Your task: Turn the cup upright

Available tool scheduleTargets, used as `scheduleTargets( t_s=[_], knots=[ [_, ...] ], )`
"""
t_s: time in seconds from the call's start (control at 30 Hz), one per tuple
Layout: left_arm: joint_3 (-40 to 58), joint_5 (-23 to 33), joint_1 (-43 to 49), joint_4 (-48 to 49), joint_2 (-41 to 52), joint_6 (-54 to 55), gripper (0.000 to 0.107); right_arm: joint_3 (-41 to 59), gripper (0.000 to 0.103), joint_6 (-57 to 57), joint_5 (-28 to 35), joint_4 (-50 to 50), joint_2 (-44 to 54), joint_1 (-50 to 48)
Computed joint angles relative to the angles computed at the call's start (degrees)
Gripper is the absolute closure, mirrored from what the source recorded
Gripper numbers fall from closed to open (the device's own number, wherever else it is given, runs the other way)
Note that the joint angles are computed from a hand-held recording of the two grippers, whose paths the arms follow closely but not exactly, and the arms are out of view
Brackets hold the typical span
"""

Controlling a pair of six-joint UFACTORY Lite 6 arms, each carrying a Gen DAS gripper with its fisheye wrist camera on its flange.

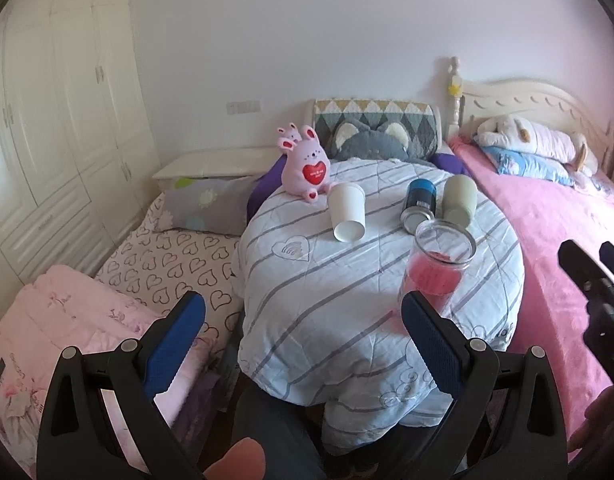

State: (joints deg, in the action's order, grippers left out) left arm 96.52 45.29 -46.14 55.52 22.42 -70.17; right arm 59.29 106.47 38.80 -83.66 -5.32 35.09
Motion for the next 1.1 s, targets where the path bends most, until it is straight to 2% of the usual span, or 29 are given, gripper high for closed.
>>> scheduleTargets(
  t_s=[0.27,0.6,0.7,1.1],
  knots=[
    [0.18,0.6,-0.31,-1.04,0.76,1.14,0.007,0.22,0.022,-6.33,-0.98,7.61,-0.14,-0.54],
    [1.3,2.33,-0.7,-1.99,2.13,2.95,0.007,2.26,0.022,-10.31,-2.25,10.65,1.37,-0.7],
    [3.19,4.65,-1.08,-1.59,4.13,3.79,0.004,2.38,0.022,-10.6,-2.32,10.98,1.73,-0.67],
    [2.42,2.29,0.3,-3.41,4.0,5.02,0.004,2.92,0.022,-11.89,-3.15,12.31,2.64,-1.52]
  ],
)
